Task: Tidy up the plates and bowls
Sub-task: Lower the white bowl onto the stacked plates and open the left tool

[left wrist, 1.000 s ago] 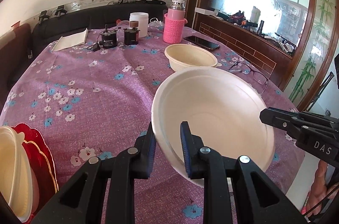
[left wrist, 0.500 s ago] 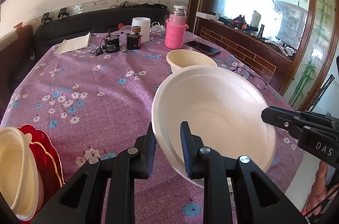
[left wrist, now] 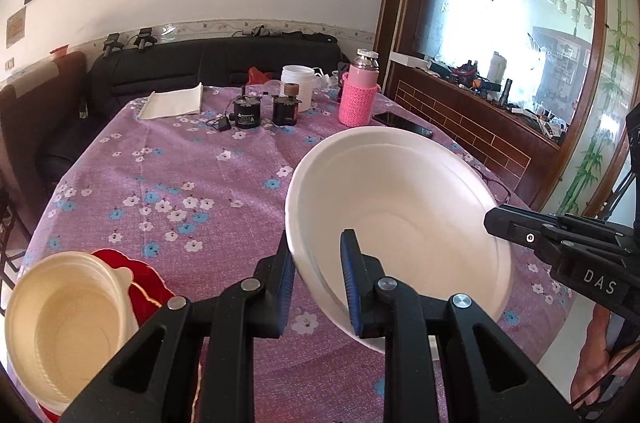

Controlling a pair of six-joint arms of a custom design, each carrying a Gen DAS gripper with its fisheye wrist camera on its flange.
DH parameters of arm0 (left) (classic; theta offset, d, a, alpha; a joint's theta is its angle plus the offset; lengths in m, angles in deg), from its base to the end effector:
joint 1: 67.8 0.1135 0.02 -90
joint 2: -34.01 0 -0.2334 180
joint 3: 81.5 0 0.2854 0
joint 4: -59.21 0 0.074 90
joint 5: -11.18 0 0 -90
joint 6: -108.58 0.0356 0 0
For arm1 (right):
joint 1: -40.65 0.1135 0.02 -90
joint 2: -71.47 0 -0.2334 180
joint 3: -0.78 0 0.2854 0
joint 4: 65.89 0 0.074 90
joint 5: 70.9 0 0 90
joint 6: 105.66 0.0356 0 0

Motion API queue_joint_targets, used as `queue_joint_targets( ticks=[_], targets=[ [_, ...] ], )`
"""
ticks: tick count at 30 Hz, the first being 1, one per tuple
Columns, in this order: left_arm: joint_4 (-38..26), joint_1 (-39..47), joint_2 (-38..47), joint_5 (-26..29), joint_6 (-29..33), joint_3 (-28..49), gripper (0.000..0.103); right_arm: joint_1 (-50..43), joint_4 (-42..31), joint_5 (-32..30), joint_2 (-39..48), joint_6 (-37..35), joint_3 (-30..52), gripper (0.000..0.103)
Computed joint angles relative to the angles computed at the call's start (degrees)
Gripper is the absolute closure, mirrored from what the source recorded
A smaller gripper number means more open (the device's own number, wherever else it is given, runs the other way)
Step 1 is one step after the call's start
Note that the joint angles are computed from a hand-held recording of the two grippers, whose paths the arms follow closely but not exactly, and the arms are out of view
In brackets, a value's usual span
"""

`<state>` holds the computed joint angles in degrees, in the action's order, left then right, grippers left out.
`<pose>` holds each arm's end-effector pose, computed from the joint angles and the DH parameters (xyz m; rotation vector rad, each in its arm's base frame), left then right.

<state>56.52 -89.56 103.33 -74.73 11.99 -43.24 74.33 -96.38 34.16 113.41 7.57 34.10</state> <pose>0.2527 -0.1036 0.1238 0.3290 2.1556 -0.3608 0.1821 0.1102 0.1584 -0.0635 2.2362 0.2467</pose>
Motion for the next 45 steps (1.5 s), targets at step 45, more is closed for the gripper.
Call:
queue_joint_targets(
  ticks=[45],
  targets=[
    [-13.71,49.27,-8.74,20.93,12.46,-4.59,0.081,16.69,5.77,-15.58,58.34,1.96,43.5,0.087]
  ],
)
